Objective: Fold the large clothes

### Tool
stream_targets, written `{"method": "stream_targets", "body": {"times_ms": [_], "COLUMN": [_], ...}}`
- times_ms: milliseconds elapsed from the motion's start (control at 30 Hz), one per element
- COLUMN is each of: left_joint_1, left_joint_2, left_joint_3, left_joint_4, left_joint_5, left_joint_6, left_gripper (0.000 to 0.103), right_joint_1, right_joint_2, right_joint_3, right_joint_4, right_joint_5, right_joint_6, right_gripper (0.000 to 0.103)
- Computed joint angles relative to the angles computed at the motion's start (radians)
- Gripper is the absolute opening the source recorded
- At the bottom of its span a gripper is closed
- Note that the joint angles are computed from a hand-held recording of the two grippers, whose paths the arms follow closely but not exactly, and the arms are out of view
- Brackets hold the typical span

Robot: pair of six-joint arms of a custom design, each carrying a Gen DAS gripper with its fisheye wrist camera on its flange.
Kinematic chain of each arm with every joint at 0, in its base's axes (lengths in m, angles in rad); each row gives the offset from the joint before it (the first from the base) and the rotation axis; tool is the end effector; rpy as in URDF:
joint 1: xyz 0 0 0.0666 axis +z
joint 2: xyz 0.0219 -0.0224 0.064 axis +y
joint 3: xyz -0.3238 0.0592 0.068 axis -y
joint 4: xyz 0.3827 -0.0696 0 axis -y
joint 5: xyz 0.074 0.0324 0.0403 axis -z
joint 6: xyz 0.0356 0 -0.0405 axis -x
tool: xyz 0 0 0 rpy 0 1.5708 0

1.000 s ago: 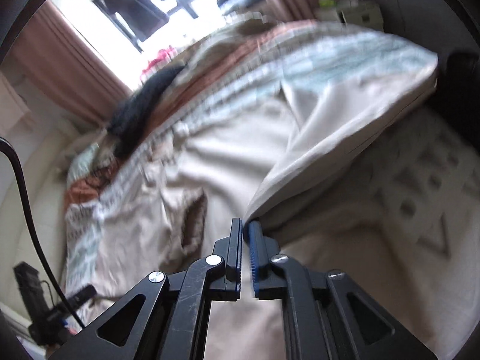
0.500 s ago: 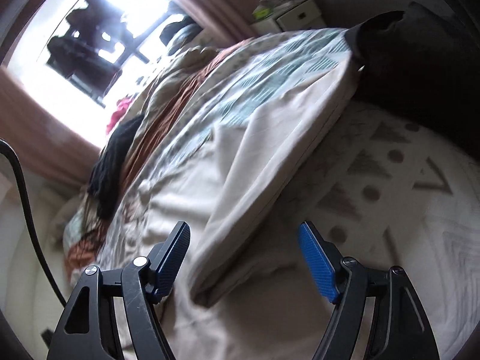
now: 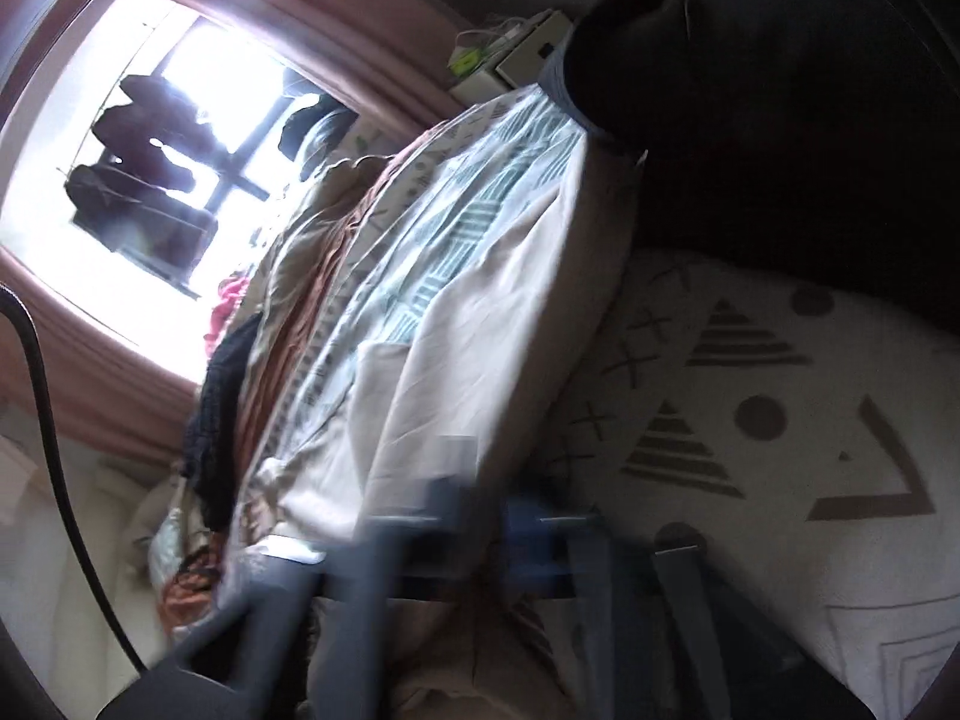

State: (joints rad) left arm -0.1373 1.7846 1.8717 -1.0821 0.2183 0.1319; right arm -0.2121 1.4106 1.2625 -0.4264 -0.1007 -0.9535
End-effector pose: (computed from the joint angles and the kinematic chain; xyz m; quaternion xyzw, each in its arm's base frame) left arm 0.5906 -0.0898 0.3746 0.0335 0.9531 -0.1414 0.2657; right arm 0.4969 -0.1038 0.3450 0.4628 0.7458 0.2141 0.4288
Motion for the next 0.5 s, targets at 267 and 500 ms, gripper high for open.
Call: {"method": "stream_targets", "body": {"times_ms": [267, 500], "left_joint_1": [0.025, 0.072], "left_joint_2": [-0.023, -0.036], "left_joint_3": [0.006, 0.022], "left_joint_4": [0.001, 0.007], "left_joint_5": [0.038, 0.083], "left_joint_6": [-0.002, 0.021], "left_gripper": [0.074, 0.074], "right_joint_1": [0.093, 0.213], "right_joint_2": [-0.103, -0.092], "right_joint_3": [0.059, 0.168], "right_joint_4": [0.028, 0.003], "right_joint_5": [0.06, 0.12], "right_joint_6": [0.097, 0.175], "right_gripper": [0.004, 0.004]}}
